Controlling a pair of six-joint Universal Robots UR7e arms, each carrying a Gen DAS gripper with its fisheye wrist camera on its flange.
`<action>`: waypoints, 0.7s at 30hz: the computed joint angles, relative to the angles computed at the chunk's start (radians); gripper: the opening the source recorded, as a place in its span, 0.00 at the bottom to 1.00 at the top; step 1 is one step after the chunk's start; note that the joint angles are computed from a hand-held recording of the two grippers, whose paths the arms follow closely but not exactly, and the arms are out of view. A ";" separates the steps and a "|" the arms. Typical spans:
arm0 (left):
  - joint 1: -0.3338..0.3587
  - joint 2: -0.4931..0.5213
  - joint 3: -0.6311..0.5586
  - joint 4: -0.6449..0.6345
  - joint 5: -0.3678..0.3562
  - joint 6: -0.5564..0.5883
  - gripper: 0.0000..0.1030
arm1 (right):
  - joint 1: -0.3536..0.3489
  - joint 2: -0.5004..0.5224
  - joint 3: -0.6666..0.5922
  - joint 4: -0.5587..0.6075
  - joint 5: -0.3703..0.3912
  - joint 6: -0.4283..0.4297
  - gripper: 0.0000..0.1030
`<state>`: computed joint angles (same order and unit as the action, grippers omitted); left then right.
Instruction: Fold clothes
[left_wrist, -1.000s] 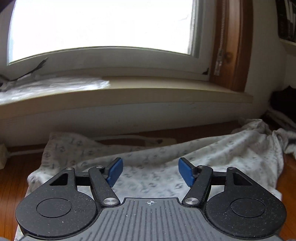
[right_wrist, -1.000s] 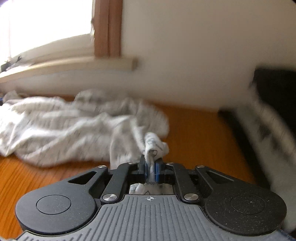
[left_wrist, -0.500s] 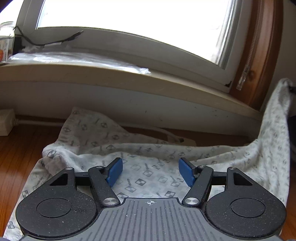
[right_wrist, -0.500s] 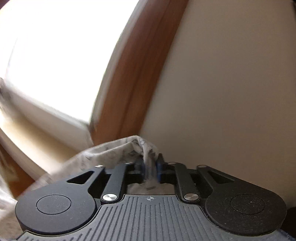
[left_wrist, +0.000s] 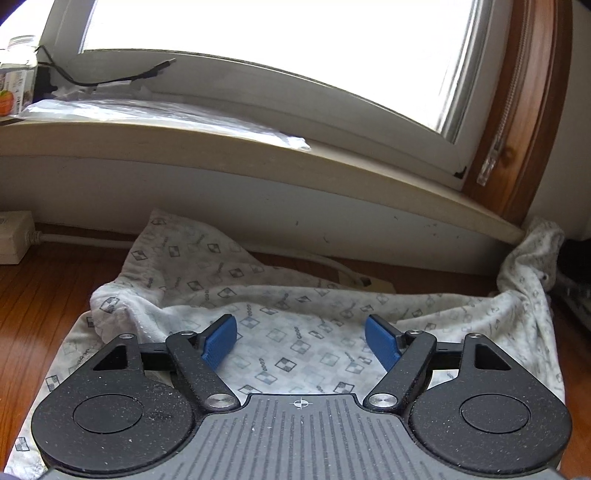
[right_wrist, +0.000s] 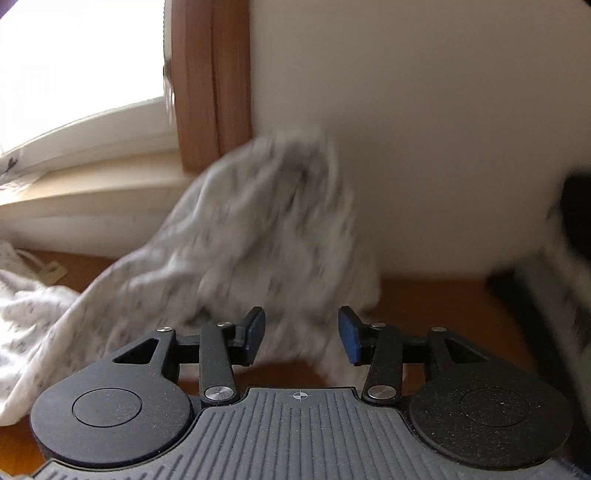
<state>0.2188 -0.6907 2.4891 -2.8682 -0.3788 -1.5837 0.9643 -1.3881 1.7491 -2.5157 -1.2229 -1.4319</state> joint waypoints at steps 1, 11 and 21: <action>0.000 -0.002 0.001 0.005 0.000 -0.008 0.77 | -0.002 0.006 -0.006 0.026 -0.013 0.028 0.51; 0.000 -0.008 0.018 -0.012 -0.002 -0.049 0.77 | 0.028 0.071 0.035 -0.047 -0.057 0.115 0.54; 0.013 -0.076 -0.036 0.313 -0.029 -0.226 0.77 | -0.042 -0.067 0.048 -0.024 0.269 0.062 0.04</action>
<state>0.2318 -0.7666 2.4529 -2.5552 -0.4078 -1.8096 0.9222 -1.4552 1.7974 -2.5401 -0.9539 -1.3702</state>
